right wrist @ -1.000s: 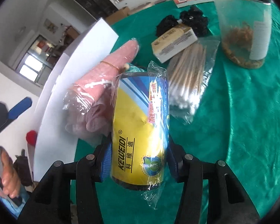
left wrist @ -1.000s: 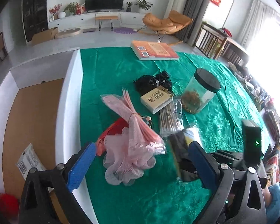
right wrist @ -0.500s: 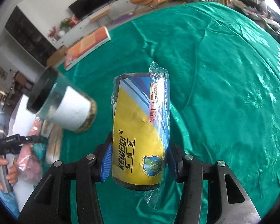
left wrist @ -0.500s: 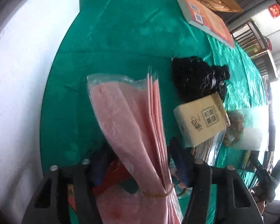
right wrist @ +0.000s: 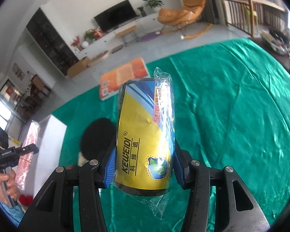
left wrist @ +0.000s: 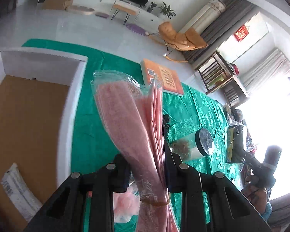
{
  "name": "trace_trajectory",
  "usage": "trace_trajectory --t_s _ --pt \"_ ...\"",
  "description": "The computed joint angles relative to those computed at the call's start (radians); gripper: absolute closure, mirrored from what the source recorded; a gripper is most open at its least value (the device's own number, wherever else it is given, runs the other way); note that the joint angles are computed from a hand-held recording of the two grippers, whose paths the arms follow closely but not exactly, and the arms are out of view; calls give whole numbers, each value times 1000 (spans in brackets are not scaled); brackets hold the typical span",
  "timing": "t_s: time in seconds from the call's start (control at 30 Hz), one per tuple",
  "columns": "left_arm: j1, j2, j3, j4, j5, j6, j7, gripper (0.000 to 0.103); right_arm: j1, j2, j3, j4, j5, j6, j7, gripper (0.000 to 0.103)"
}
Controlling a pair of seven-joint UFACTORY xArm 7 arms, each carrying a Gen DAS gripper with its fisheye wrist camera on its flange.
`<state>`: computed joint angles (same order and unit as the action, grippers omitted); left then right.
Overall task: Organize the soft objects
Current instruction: 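Carry the pink bag bundle and yellow roll into the white box and release both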
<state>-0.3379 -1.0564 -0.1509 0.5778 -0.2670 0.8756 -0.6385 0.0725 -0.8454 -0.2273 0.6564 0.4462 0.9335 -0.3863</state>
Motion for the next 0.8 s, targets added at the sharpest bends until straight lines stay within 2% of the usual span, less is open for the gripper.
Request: trace_trajectory --t_s 0.13,0.27,0.3,0.37,0.4,0.43,0.53,0.6,0.7,0.8 --pt "88 -261 22 2 128 293 -7 76 148 -96 103 17 123 85 74 51" --pt "207 -488 46 37 278 611 48 72 379 -88 221 17 358 55 152 51" --pt "237 -531 52 47 318 685 70 67 438 -66 250 18 420 34 156 50" --pt "286 -611 79 50 384 802 113 45 527 -11 316 26 511 -17 163 46" --pt "307 -649 92 45 405 840 128 22 561 15 342 27 543 -44 157 38" --pt "328 -693 105 36 427 869 142 14 591 36 354 26 570 -67 143 26" --pt "366 -779 93 13 403 889 166 14 598 -13 371 -25 546 -114 151 26" --pt "362 -816 65 4 336 864 176 14 545 -120 378 -92 419 -111 191 26" --pt "323 -839 -48 -28 140 769 174 14 390 -336 396 -228 126 -82 234 26" --pt "237 -787 -226 -61 -124 623 174 14 215 -579 397 -413 -129 -19 270 25"
